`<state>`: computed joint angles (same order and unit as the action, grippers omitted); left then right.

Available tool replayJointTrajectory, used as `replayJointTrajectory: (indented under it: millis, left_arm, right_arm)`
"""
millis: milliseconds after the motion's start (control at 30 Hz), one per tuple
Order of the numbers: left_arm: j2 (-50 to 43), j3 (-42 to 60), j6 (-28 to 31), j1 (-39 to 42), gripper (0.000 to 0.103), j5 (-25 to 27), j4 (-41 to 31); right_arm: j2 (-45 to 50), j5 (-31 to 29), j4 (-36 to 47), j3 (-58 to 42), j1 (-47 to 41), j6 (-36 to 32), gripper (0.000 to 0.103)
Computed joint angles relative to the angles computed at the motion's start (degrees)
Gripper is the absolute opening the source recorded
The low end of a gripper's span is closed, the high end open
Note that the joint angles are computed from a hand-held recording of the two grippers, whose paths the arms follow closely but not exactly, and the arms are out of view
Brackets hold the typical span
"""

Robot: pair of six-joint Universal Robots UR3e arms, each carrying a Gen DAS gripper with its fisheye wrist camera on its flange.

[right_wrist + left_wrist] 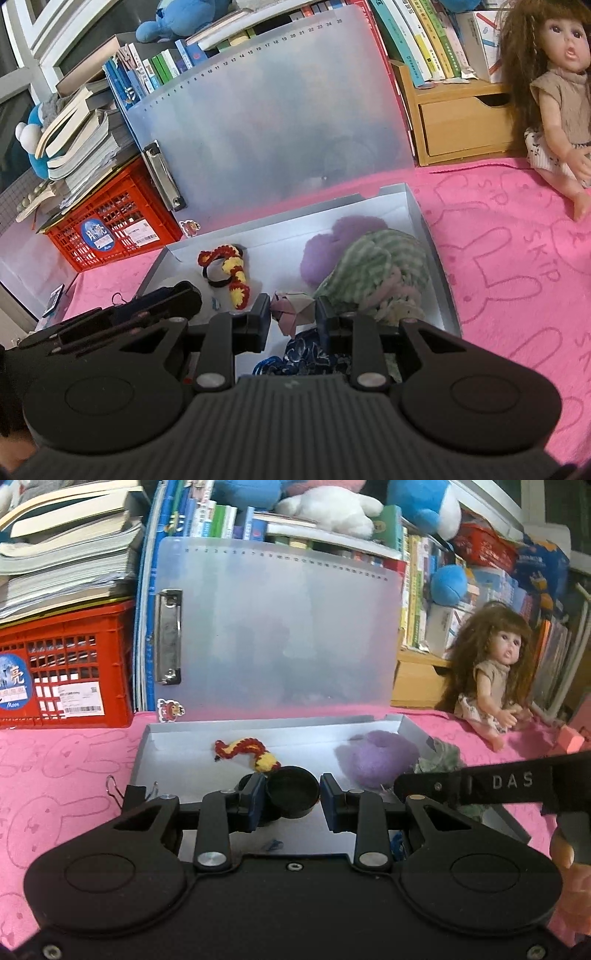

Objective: Organize objects
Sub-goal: 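Lower the black disc into the box and open the left gripper while the right releases the white item, then move the left gripper to the lavender bow while the right approaches a black disc on the table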

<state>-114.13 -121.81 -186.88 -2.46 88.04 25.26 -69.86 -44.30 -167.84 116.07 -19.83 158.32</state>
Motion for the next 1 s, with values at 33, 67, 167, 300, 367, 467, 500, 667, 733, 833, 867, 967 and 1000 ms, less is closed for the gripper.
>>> replayJointTrajectory:
  millis: [33,67,167,300,367,467,500,667,733,833,867,967,1000]
  left_arm:
    - [-0.05,0.08,0.21,-0.21,0.031,0.22,-0.22]
    - [-0.17,0.15,0.35,-0.42,0.033,0.48,-0.29]
    - [-0.25,0.18,1.05,-1.25,0.042,1.75,-0.39]
    - [0.43,-0.29,1.56,-1.56,0.05,2.23,-0.43]
    - [0.91,-0.55,1.24,-1.45,0.054,2.33,-0.56]
    - [2.04,-1.64,0.58,-1.05,0.057,1.87,-0.74]
    - [2.54,-1.95,0.52,-1.02,0.058,1.81,-1.16]
    - [5.5,-4.55,0.77,-1.71,0.063,2.26,-2.66]
    - [6.73,-5.61,0.67,-2.05,0.064,2.55,-2.96]
    - [8.63,-7.5,0.69,-2.37,0.067,2.68,-2.68]
    - [9.28,-8.28,0.71,-2.35,0.068,2.5,-2.37]
    - [11.23,-10.25,0.84,-2.3,0.07,1.99,-2.02]
    - [11.8,-10.63,0.91,-2.33,0.07,1.99,-2.23]
  right_arm:
    - [0.01,0.05,-0.21,0.11,0.0,0.08,0.033]
    - [-0.02,0.31,-0.37,0.29,-0.1,0.28,0.034]
    - [0.03,0.78,-1.14,0.72,-0.38,1.3,0.041]
    - [-0.64,1.51,-1.33,1.41,-1.1,2.09,0.052]
    - [-1.08,2.02,-1.64,1.87,-1.47,2.33,0.054]
    - [-2.05,3.23,-1.41,2.8,-2.22,2.44,0.054]
    - [-2.45,3.75,-1.16,3.15,-2.52,2.44,0.054]
    - [-5.29,6.17,0.41,5.56,-4.4,1.61,0.057]
    - [-6.96,6.94,1.06,6.83,-5.24,0.54,0.059]
    - [-9.7,7.61,2.06,8.87,-6.36,-2.01,0.061]
    - [-10.6,7.86,2.51,9.47,-6.75,-2.88,0.062]
    - [-13.48,9.24,5.38,11.27,-8.24,-5.75,0.063]
    - [-14.54,9.74,6.59,11.92,-8.85,-6.85,0.063]
